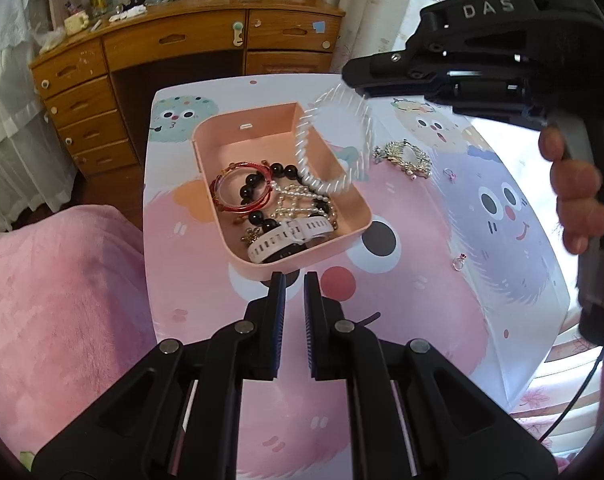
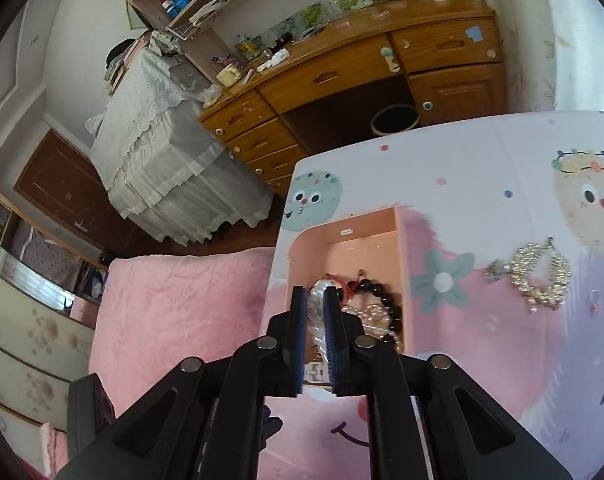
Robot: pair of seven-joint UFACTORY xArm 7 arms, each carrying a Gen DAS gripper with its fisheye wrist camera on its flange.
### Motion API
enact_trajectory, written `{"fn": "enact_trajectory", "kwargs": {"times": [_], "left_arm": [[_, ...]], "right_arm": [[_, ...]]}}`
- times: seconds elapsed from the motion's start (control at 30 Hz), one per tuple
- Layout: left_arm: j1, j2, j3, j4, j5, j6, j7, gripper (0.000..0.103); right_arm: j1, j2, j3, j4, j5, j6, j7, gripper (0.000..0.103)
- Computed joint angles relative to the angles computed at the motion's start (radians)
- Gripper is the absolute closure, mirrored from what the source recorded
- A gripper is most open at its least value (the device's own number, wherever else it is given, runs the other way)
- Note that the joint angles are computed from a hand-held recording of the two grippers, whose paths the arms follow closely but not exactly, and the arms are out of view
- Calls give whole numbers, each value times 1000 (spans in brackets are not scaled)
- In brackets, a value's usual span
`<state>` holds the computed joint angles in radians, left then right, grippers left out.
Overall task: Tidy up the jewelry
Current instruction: 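Drop ring into pink box with left tool while right tool drops pearl bracelet in, then grasp gold leaf brooch with left tool while right tool grasps red-stone ring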
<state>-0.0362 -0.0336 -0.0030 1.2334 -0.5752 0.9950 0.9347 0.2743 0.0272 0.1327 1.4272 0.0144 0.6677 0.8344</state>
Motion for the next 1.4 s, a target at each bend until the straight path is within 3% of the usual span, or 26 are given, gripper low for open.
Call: {"fn": "enact_trajectory", "kwargs": {"times": [0.03,0.27,0.33,0.4,0.47,0.57,0.63,0.7,0.77,0.93,1.03,1.17,1.4], "left_arm": [[1,10,1,12,2,8,-1,96],[-13,55,-27,66,26,37,-36,92],[-26,58,-41,73,26,49,-46,83],[-45,55,-56,72,22,46,-61,62],[-62,57,-67,77,0,62,-91,52],[-93,66,-87,93,-2,99,-150,51],[-122,63,-105,90,12,97,-188,47],[-147,64,-117,88,8,94,-195,35],[-172,68,-131,85,6,77,-204,29],[-230,150,-161,122,31,15,-317,28],[-264,210,-176,139,73,-88,-413,28],[-310,285,-189,168,171,-221,-548,28],[-367,395,-195,245,336,-296,-713,28]], "right_arm": [[7,-1,3,-1,-52,4,48,62],[3,-110,17,-148,-205,55,178,62],[-8,-167,27,-220,-234,65,198,62],[-19,-216,34,-279,-239,84,195,62],[-34,-276,51,-342,-275,115,202,62],[-52,-364,84,-423,-322,169,202,58],[-61,-427,86,-494,-331,176,169,48],[-70,-527,77,-606,-331,159,122,41],[-82,-611,62,-708,-323,132,83,37],[-106,-788,89,-896,-284,167,23,36],[-116,-846,85,-971,-252,155,13,36],[-116,-901,66,-1052,-213,70,-10,36],[-99,-893,37,-1096,-167,-69,-141,38]]}}
